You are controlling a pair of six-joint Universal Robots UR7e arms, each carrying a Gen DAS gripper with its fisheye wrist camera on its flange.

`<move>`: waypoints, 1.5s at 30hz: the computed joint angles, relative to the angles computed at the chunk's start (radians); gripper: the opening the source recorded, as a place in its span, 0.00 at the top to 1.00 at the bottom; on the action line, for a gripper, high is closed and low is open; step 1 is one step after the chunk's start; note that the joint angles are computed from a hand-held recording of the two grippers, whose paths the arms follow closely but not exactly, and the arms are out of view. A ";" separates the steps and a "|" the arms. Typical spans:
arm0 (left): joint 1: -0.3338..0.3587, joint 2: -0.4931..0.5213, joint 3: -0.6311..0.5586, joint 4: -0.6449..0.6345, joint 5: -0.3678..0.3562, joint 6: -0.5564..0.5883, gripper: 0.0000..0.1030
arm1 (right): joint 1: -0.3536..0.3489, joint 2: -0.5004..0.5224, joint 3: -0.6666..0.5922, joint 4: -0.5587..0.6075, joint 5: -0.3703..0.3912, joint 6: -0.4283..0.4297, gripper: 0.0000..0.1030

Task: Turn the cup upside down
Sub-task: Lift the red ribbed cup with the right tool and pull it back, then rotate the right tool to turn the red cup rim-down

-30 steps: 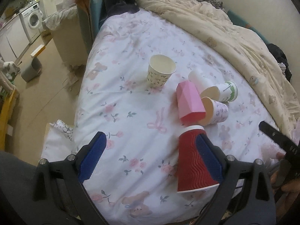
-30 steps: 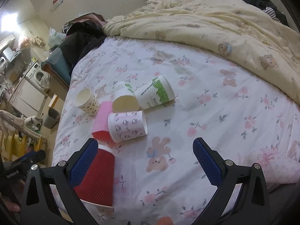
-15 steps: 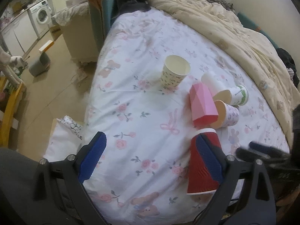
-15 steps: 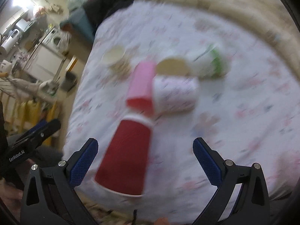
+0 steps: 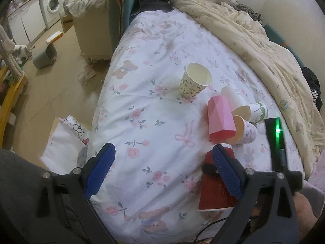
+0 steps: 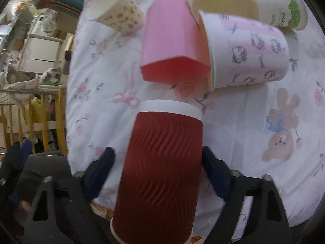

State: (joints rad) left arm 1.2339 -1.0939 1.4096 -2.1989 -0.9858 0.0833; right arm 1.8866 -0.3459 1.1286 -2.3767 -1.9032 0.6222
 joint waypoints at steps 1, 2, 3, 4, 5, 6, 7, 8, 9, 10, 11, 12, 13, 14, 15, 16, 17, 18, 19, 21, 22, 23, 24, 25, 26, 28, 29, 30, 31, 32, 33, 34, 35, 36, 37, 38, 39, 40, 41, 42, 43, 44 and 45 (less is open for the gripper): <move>0.001 0.000 -0.002 0.007 -0.005 0.001 0.08 | -0.003 0.002 -0.003 0.009 0.006 0.006 0.25; 0.000 0.000 -0.004 0.015 -0.003 0.006 0.08 | -0.005 0.006 -0.005 0.016 0.008 0.006 0.27; -0.002 0.001 -0.005 0.021 0.002 0.010 0.08 | -0.004 0.005 0.001 0.005 0.005 0.004 0.27; -0.002 0.002 -0.006 0.028 0.000 0.011 0.08 | -0.003 -0.001 0.010 -0.003 0.005 0.004 0.27; -0.002 0.001 -0.007 0.033 -0.008 0.011 0.08 | -0.002 -0.007 0.022 -0.017 0.007 0.003 0.28; -0.002 0.001 -0.007 0.036 -0.017 0.012 0.08 | 0.001 -0.016 0.037 -0.037 0.008 0.000 0.28; -0.003 0.000 -0.005 0.035 -0.016 0.014 0.08 | 0.002 -0.022 0.049 -0.051 0.009 -0.004 0.28; -0.004 0.000 -0.005 0.034 -0.013 0.015 0.08 | 0.005 -0.032 0.065 -0.070 0.016 -0.010 0.28; -0.004 0.000 -0.004 0.032 -0.013 0.017 0.08 | 0.009 -0.044 0.085 -0.094 0.022 -0.017 0.28; -0.004 0.001 -0.004 0.031 -0.015 0.017 0.08 | 0.011 -0.053 0.099 -0.111 0.022 -0.026 0.28; -0.003 0.001 -0.006 0.033 -0.021 0.014 0.08 | 0.016 -0.066 0.117 -0.133 0.021 -0.036 0.28; -0.001 0.000 -0.006 0.034 -0.030 0.011 0.08 | 0.021 -0.086 0.144 -0.166 0.023 -0.052 0.28; -0.001 -0.001 -0.003 0.027 -0.031 0.010 0.08 | 0.025 -0.102 0.163 -0.190 0.026 -0.066 0.28; -0.003 -0.004 0.009 0.005 -0.020 0.013 0.08 | 0.031 -0.121 0.190 -0.233 0.028 -0.089 0.28; -0.006 -0.005 0.017 -0.013 -0.005 0.017 0.08 | 0.038 -0.144 0.228 -0.297 0.026 -0.125 0.28; -0.009 -0.004 0.021 -0.021 0.004 0.021 0.08 | 0.041 -0.158 0.250 -0.333 0.024 -0.142 0.28; -0.009 -0.004 0.022 -0.023 0.003 0.022 0.08 | 0.044 -0.176 0.279 -0.382 0.025 -0.159 0.28; -0.009 -0.004 0.025 -0.028 0.003 0.023 0.08 | 0.045 -0.202 0.319 -0.439 0.027 -0.175 0.28; -0.012 -0.004 0.032 -0.037 0.011 0.027 0.08 | 0.046 -0.215 0.339 -0.468 0.021 -0.183 0.28; -0.016 -0.002 0.042 -0.048 0.019 0.040 0.08 | 0.049 -0.238 0.378 -0.526 0.001 -0.198 0.28; -0.019 -0.002 0.047 -0.050 0.022 0.048 0.08 | 0.049 -0.242 0.390 -0.545 -0.006 -0.208 0.28; -0.023 -0.002 0.056 -0.057 0.027 0.060 0.08 | 0.049 -0.251 0.408 -0.565 -0.015 -0.220 0.28; -0.027 -0.003 0.065 -0.068 0.032 0.071 0.08 | 0.047 -0.259 0.427 -0.590 -0.026 -0.231 0.28; -0.032 -0.004 0.075 -0.085 0.036 0.087 0.08 | 0.046 -0.269 0.449 -0.614 -0.030 -0.236 0.28; -0.036 -0.005 0.086 -0.101 0.036 0.106 0.08 | 0.041 -0.273 0.468 -0.644 -0.030 -0.233 0.28; -0.042 -0.005 0.097 -0.111 0.023 0.135 0.08 | 0.031 -0.271 0.478 -0.668 -0.022 -0.209 0.28; -0.042 -0.006 0.098 -0.106 0.011 0.141 0.08 | 0.027 -0.267 0.477 -0.679 -0.016 -0.196 0.28; -0.042 -0.006 0.096 -0.094 -0.002 0.140 0.08 | 0.023 -0.264 0.474 -0.685 -0.013 -0.191 0.28; -0.039 -0.004 0.087 -0.068 -0.027 0.135 0.08 | 0.023 -0.267 0.471 -0.680 -0.012 -0.191 0.28; -0.036 -0.003 0.078 -0.035 -0.057 0.126 0.08 | 0.023 -0.267 0.468 -0.684 -0.011 -0.196 0.28; -0.034 -0.002 0.073 -0.014 -0.074 0.123 0.08 | 0.023 -0.264 0.464 -0.691 -0.011 -0.200 0.28; -0.035 -0.003 0.075 -0.004 -0.083 0.127 0.08 | 0.024 -0.262 0.462 -0.697 -0.009 -0.204 0.28; -0.039 -0.007 0.083 -0.003 -0.084 0.144 0.08 | 0.023 -0.271 0.478 -0.705 -0.005 -0.209 0.28; -0.043 -0.012 0.093 -0.009 -0.084 0.162 0.08 | 0.023 -0.268 0.473 -0.699 -0.003 -0.213 0.28; -0.047 -0.018 0.103 -0.017 -0.092 0.181 0.08 | 0.024 -0.267 0.473 -0.696 -0.005 -0.214 0.28; -0.049 -0.024 0.109 -0.018 -0.111 0.194 0.08 | 0.023 -0.265 0.469 -0.691 -0.005 -0.216 0.28; -0.048 -0.031 0.109 -0.008 -0.143 0.201 0.08 | 0.023 -0.263 0.465 -0.684 -0.004 -0.216 0.28; -0.046 -0.035 0.105 0.006 -0.173 0.204 0.08 | 0.022 -0.261 0.460 -0.681 -0.005 -0.217 0.28; -0.044 -0.039 0.101 0.025 -0.213 0.209 0.08 | 0.023 -0.259 0.458 -0.680 -0.007 -0.219 0.28; -0.042 -0.041 0.095 0.051 -0.254 0.216 0.08 | 0.025 -0.258 0.456 -0.677 -0.011 -0.223 0.28; -0.042 -0.043 0.091 0.077 -0.291 0.225 0.08 | 0.026 -0.257 0.453 -0.675 -0.011 -0.225 0.28; -0.042 -0.045 0.087 0.100 -0.317 0.231 0.08 | 0.026 -0.257 0.454 -0.676 -0.008 -0.226 0.28; -0.042 -0.046 0.084 0.128 -0.347 0.238 0.08 | 0.027 -0.255 0.453 -0.676 -0.007 -0.227 0.28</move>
State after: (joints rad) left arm 1.1922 -1.1398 1.4934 -2.0713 -1.3332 0.3214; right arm 1.9134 -0.6008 1.5820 -3.0527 -1.9105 0.3953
